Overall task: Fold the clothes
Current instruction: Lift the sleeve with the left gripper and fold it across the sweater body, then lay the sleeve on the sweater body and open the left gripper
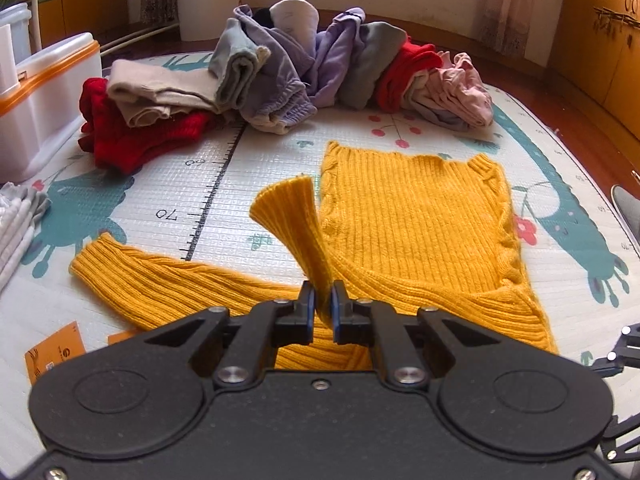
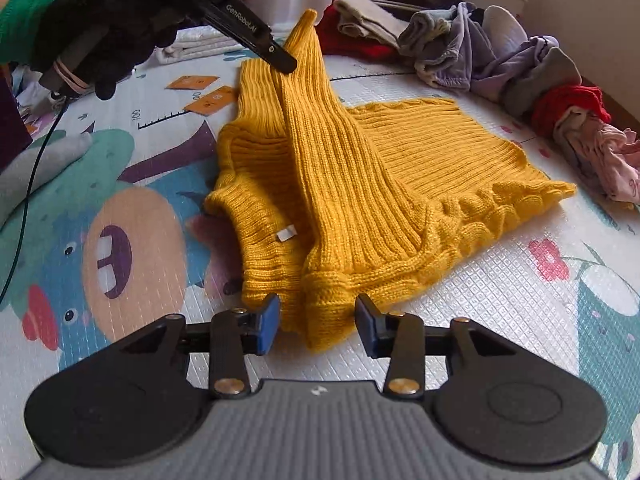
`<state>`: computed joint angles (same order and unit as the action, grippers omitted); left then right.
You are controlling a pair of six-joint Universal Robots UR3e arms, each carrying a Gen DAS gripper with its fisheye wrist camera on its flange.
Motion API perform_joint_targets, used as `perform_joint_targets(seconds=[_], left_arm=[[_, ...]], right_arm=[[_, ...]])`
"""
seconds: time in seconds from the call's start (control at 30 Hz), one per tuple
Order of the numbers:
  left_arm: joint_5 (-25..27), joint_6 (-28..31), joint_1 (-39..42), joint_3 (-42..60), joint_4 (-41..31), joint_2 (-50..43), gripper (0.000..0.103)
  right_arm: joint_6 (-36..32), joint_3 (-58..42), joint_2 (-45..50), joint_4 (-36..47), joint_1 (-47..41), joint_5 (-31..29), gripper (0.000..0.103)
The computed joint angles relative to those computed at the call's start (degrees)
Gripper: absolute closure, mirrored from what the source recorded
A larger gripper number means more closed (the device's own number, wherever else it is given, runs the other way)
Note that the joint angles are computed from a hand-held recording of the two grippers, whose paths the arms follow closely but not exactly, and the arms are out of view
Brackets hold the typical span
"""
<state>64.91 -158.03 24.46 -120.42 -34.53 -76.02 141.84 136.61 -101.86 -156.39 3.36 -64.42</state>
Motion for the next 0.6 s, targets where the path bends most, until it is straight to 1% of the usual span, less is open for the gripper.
perform_joint_targets(seconds=[0.23,0.43,0.47,0.6], left_arm=[[0.2,-2.2,-1.4,1.1,3.3,-3.4,0.096],[3.1,-2.7,-1.9,0.1,6.6,-7.5,0.096],[3.0,-3.6,-1.5,0.0,6.8,-7.8,0.096],[5.0,-3.4,-2.0,0.4,6.7,-9.9,0.096]], right_arm=[[-2.6,-0.1,0.3,-0.8,-0.1,2.0,0.061],[-3.3,-0.7,2.4,-3.3,0.3,2.6,0.061],[-3.4,-1.1,3.1,-3.7,0.5,2.5,0.061],[-3.7,-3.1,6.6,-3.4,1.1,2.5,0.06]])
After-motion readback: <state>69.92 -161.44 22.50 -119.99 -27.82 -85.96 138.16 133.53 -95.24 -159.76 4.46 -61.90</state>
